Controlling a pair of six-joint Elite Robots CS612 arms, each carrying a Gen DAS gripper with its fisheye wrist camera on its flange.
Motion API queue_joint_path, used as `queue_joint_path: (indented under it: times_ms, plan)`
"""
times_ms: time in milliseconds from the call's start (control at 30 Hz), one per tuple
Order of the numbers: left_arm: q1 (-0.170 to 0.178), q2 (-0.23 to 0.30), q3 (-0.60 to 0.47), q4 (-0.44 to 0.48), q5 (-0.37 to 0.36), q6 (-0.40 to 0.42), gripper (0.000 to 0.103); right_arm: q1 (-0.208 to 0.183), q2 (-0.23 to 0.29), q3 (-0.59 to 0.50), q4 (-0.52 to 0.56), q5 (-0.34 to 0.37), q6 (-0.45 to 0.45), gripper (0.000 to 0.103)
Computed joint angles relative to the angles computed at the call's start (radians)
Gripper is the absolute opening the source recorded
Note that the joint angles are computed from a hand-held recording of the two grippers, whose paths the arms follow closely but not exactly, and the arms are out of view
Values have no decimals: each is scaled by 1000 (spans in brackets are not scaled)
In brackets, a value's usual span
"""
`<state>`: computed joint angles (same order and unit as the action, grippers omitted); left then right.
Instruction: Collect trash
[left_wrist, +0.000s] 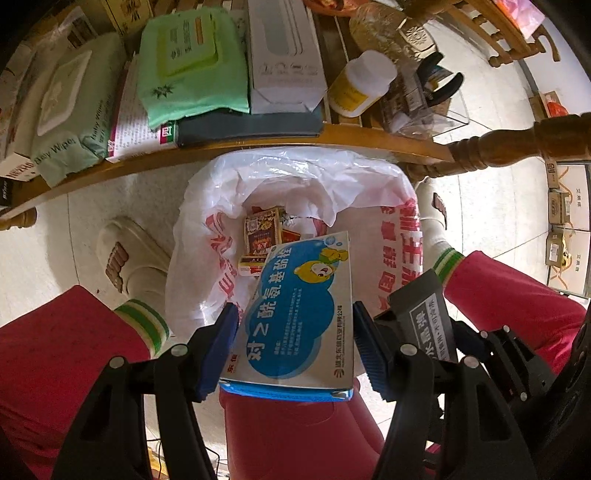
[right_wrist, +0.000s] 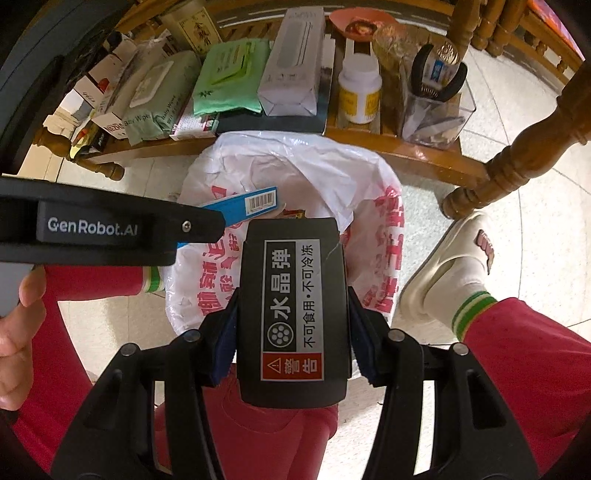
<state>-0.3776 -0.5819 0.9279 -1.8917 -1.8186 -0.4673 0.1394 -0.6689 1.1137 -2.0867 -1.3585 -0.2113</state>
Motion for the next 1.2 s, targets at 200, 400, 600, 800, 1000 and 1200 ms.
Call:
queue_joint_path:
  times_ms: [200,400,600,800,1000,1200]
  plan:
    - [5,39,-46,43,-24,-10,61,1,24,-25,37,1,7,52]
    - [14,67,-71,80,-51,-36,61,-1,44,-47,80,19,15,52]
    - [19,75,-76,97,-65,-59,62,-1,53,-58,102,34,15,52]
    - [19,74,-74,104,-60,-64,62,-2,57,-64,116,43,13,52]
    - [20,80,-86,121,-61,-60,62,-3,61,-71,125,49,3,53]
    - [20,87,-99,145,-64,-59,67,-2,60,-66,104,39,18,71]
